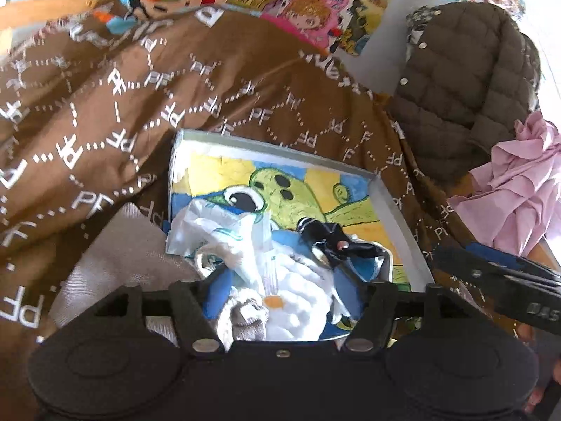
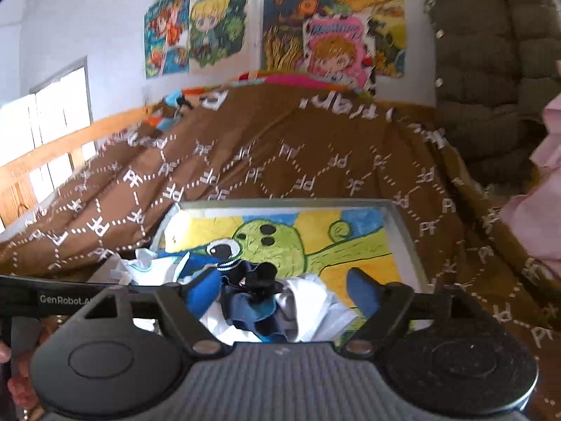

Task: Organize soft objects
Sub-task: 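Withdraw both grippers from the tray back toward the remaining items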

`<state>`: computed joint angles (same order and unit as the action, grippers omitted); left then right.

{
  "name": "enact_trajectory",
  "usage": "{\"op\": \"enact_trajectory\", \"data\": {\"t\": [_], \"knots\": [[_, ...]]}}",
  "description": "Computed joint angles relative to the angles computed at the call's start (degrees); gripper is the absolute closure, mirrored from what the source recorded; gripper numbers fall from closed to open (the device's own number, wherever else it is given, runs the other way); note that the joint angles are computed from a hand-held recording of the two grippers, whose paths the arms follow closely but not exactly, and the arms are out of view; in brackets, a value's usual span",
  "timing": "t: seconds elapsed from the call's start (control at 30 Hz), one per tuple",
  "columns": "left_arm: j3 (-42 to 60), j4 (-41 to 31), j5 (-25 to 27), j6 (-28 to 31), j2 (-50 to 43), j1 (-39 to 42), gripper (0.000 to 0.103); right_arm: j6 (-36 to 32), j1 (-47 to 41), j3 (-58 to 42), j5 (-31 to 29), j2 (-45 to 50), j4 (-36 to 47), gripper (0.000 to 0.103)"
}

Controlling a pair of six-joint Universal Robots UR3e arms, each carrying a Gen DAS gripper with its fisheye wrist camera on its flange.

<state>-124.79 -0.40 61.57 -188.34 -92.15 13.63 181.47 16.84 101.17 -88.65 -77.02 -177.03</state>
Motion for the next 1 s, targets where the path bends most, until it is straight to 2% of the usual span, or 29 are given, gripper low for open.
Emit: {"op": "enact_trajectory", "data": {"t": [0.2, 0.27, 0.43, 0.6, 0.73, 0.9, 1.0], "knots": [[-4.9, -0.5, 2.3, 1.8, 10.1, -2.2, 0.022, 4.0, -2.2, 13.5, 0.5, -12.1, -7.3, 0.005], [-6.6, -0.2, 3.1, 1.7, 14.2, -3.0, 0.015, 5.4, -2.8, 18.4, 0.6, -16.5, -10.9, 0.000], [-11.2, -1.4, 7.8, -0.8, 25.1, -6.6, 0.002, 6.6, -1.6, 28.0, -3.2, -25.4, -16.7, 0.000], [-13.3, -4.5, 15.9, 0.8, 32.8, -13.5, 0.001, 6.9, 1.3, 32.2, -6.1, -32.9, -13.1, 0.000], [-17.3, -7.0, 17.3, -2.1, 41.6, -14.2, 0.001, 9.3, 4.4, 36.1, -9.3, -38.2, -12.9, 0.000], [-19.7, -10.0, 25.7, -5.3, 48.0, -20.5, 0.001, 10.9, 9.3, 37.9, -14.2, -40.5, -12.0, 0.000], [-19.7, -10.2, 32.0, -7.0, 48.0, -26.2, 0.001, 11.3, 14.3, 38.7, -19.8, -40.3, -11.8, 0.000]]}}
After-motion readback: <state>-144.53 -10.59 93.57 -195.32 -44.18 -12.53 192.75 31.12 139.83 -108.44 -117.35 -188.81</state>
